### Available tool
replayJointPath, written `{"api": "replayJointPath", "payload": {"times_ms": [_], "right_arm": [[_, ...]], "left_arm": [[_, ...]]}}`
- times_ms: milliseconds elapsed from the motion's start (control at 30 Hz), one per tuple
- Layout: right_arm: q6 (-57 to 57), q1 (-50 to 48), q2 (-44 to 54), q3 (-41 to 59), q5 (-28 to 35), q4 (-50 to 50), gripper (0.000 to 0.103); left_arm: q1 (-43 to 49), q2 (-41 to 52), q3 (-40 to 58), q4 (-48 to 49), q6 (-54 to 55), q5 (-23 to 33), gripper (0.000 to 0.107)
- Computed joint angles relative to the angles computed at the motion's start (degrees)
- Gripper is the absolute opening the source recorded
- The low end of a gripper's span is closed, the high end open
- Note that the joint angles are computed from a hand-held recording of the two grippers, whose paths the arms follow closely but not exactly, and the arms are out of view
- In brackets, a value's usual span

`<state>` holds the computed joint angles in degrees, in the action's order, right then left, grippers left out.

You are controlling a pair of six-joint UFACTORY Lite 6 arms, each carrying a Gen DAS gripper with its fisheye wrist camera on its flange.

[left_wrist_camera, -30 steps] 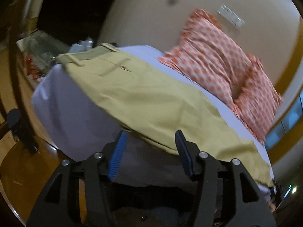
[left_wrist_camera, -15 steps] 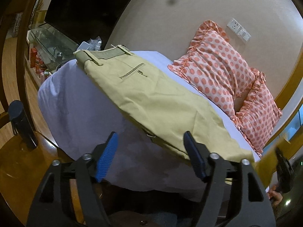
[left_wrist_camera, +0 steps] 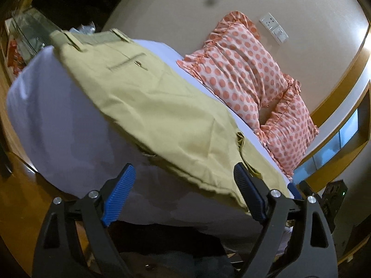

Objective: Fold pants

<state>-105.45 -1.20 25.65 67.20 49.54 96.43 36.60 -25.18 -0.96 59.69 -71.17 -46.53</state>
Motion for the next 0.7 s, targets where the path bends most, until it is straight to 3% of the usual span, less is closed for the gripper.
{"api": "replayJointPath", "payload": {"times_ms": [100, 167, 367, 500, 633, 667, 700], "right_arm": [[-0.31, 0.31, -0.45, -1.39, -0.29, 0.56, 0.091], [-0.96, 0.90, -0.35, -2.05, -0.64, 1.05, 0.092], [0.15, 0.21, 1.97, -1.00, 0.05, 1.12, 0.093], [0.12, -0.64, 3.04, -0.89, 0.52, 1.52, 0.094], [-0.41, -2.16, 4.26, -0.54, 1.59, 1.62, 0.094], [-0.51, -2.47, 4.38, -0.44, 1.68, 1.62, 0.094], [-0.58, -2.94, 4.63, -0.23, 1.92, 1.60, 0.094]], "left_arm": [[-3.26, 9.58, 4.75, -6.18, 2.80, -2.56, 0.086], [-3.95, 11.19, 6.72, -6.82, 1.60, -2.66, 0.086], [-0.93, 8.76, 13.30, -3.04, -6.80, 4.14, 0.086], [2.15, 18.57, 22.81, 0.52, -9.73, 6.88, 0.084], [8.19, 28.31, 30.33, 5.05, -15.38, 3.05, 0.060], [8.08, 29.35, 31.72, 4.94, -16.06, 4.74, 0.032], [7.35, 30.39, 33.54, 5.33, -17.07, 7.74, 0.015]]}}
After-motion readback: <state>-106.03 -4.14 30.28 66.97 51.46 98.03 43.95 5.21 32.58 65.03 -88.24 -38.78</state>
